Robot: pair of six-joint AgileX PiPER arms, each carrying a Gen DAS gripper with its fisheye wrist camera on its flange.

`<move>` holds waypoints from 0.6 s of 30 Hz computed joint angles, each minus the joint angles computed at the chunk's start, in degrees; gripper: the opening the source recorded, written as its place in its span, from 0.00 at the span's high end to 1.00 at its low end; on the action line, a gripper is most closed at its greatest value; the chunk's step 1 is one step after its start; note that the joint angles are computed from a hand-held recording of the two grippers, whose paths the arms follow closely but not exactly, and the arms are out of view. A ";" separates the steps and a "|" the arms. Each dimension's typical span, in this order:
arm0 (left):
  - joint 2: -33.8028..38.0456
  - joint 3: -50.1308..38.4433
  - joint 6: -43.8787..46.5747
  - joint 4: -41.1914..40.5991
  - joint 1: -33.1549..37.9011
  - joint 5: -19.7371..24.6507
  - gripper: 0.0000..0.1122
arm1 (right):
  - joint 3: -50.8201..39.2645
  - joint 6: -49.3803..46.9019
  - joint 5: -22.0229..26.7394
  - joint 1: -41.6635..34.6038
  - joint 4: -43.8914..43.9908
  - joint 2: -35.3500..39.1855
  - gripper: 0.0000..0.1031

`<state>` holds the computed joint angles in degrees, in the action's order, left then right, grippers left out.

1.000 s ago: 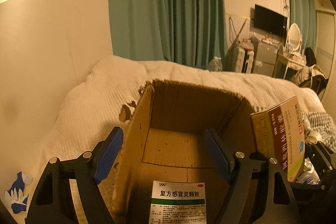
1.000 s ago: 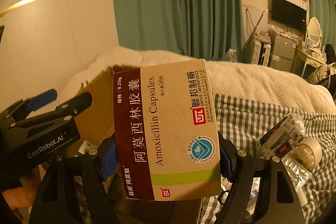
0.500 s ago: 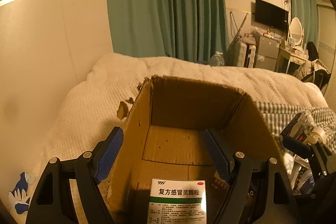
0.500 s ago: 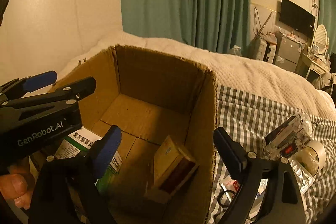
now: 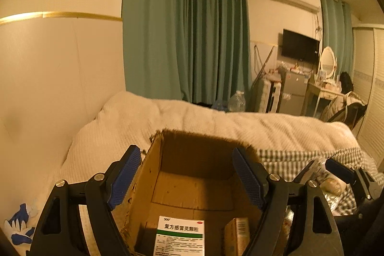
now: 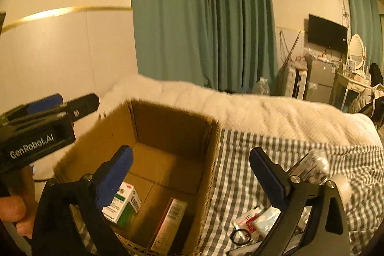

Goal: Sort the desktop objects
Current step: 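Open the left tool over the cardboard box while the right tool drops the Amoxicillin box in, then move both tools back over the pile of items on the bed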

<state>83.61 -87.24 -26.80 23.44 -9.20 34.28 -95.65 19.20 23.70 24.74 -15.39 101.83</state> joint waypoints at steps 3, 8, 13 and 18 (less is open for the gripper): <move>-1.05 -0.59 -2.31 1.88 -1.57 0.86 0.15 | 1.49 -0.77 -1.28 -0.97 0.97 -2.75 0.01; -1.97 -2.37 -6.12 5.31 -4.39 2.32 0.08 | 3.08 1.60 -2.10 -2.03 -2.18 -6.51 0.00; -1.89 -4.47 -9.69 7.72 -7.27 4.81 0.08 | 6.75 2.90 -3.78 -3.98 -5.10 -11.32 0.00; -0.66 -7.32 -14.09 11.52 -10.46 8.26 0.08 | 9.68 4.52 -5.90 -6.74 -7.16 -14.82 0.00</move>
